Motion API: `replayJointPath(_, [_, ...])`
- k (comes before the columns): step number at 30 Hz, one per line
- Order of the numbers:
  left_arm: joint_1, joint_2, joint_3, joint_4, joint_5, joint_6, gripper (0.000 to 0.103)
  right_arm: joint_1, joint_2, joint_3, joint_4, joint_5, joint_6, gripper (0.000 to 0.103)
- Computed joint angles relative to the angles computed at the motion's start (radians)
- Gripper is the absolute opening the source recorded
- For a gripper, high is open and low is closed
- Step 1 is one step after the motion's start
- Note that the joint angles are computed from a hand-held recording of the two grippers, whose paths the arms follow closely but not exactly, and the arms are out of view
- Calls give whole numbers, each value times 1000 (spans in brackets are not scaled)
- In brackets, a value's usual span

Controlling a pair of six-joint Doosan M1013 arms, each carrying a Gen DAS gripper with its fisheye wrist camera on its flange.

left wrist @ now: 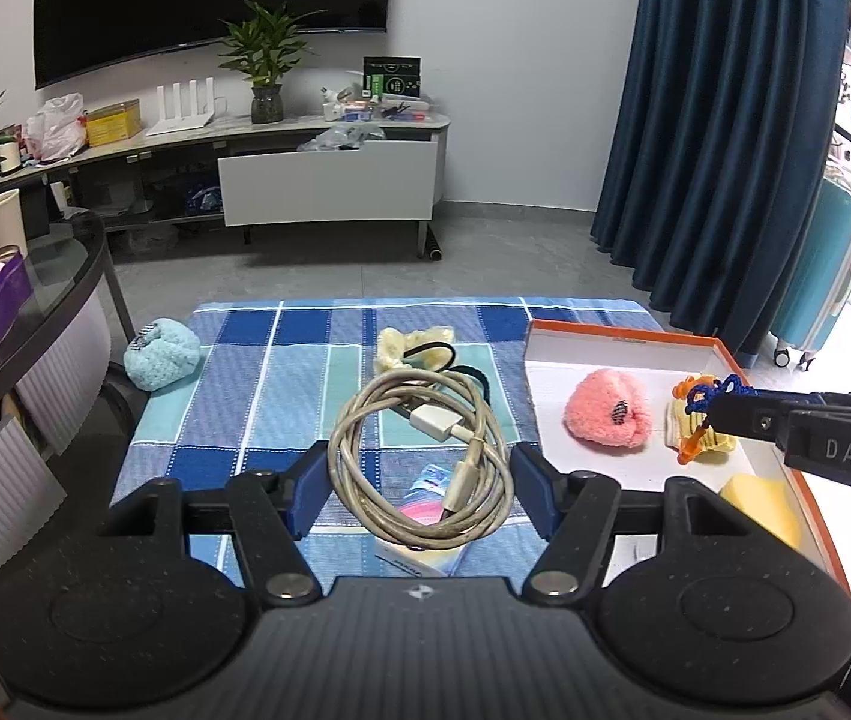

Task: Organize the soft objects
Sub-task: 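Carry the cable with the left tool while the right tool carries the earplugs over the box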

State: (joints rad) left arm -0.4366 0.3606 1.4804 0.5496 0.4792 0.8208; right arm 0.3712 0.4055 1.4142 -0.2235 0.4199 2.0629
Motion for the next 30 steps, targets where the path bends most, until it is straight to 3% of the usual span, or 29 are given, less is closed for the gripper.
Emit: replayJointPath(30, [-31, 46, -57, -164, -23, 209, 65, -40, -37, 57, -146, 9, 182, 14])
